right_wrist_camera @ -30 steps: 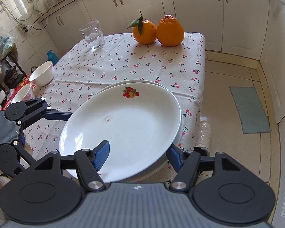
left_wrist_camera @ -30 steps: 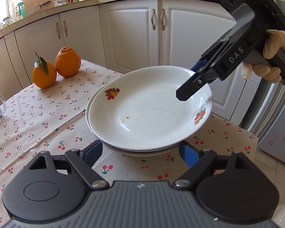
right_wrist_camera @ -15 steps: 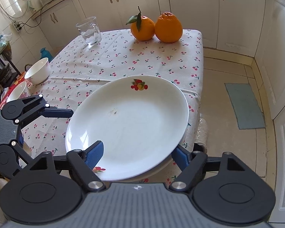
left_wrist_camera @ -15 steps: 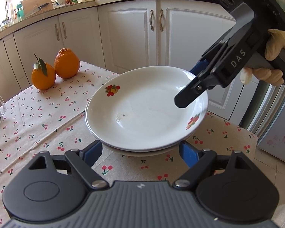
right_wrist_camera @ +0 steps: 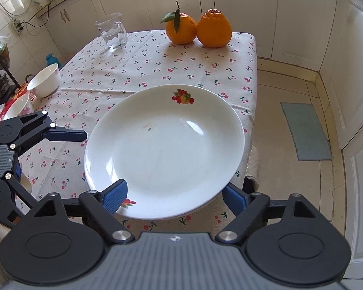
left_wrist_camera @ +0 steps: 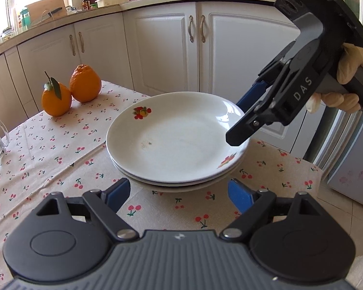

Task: Organize plates and bowls
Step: 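Withdraw the right tool from the stack and move it to the white bowls, then close the right tool on the rim of a white bowl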

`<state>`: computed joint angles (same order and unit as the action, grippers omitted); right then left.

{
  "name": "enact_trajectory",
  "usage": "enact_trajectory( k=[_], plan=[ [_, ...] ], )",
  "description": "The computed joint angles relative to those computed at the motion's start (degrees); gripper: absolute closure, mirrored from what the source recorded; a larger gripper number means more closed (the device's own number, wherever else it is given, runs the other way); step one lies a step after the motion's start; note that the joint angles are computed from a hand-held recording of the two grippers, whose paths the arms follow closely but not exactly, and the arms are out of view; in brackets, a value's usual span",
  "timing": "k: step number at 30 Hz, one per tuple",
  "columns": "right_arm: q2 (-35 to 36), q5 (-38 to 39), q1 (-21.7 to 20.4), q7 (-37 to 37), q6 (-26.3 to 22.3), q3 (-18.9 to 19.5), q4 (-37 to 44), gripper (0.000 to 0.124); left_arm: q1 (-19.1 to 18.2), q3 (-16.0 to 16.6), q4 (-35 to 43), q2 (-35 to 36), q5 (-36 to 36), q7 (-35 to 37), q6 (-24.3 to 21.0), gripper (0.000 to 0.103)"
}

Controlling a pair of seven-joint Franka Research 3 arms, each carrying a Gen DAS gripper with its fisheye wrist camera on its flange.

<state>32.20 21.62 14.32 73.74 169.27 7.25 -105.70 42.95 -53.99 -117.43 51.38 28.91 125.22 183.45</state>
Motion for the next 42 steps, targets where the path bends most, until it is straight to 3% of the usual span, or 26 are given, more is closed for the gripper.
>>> enact_trajectory(
  k=[3,6,8,11,16,20,31,35,39,42],
  plan=[
    [-1.16,0.03,0.6,0.35,2.01,-0.21,-1.65,0.034,1.82,-1.09,-1.48,-0.03,0.76,-0.02,1.28,0.015],
    [-2.56,1.69,-0.71,-0.8,6.58,2.4,-3.85,0.028,4.51,-2.6,-3.39,-0.12,2.33,-1.06,2.81,0.015],
    [-3.29,1.06,2.12,0.73,10.31,0.46,-5.1,0.022,6.82,-3.74,-4.95,-0.21,4.05,-2.15,4.24,0.015],
    [-3.77,-1.42,11.27,5.27,14.64,-7.72,-6.27,0.021,10.13,-4.77,-7.45,-1.16,6.55,-4.34,6.72,0.014],
    [-0.79,-2.09,32.55,12.15,17.89,-27.31,-5.74,0.021,14.85,-4.31,-11.82,-5.09,9.46,-9.29,11.37,0.014],
    [2.48,-2.09,39.93,13.63,17.12,-32.61,-3.73,0.021,16.62,-1.4,-15.34,-10.27,10.05,-13.55,15.99,0.012],
    [6.74,-9.14,34.35,12.57,13.8,-20.46,6.12,0.021,18.78,9.67,-22.89,-24.0,11.79,-20.64,25.84,0.012],
    [8.97,-11.6,31.98,11.61,11.79,-16.42,11.66,0.021,21.41,12.54,-23.36,-26.86,17.18,-24.94,25.06,0.012],
    [11.79,-13.86,28.56,9.62,8.34,-11.2,18.08,0.021,21.06,17.09,-23.03,-27.98,19.95,-27.01,23.78,0.012],
    [14.42,-15.26,26.36,7.37,5.69,-7.28,23.19,0.021,22.79,17.65,-20.87,-25.97,25.09,-32.54,20.99,0.012]
  ],
)
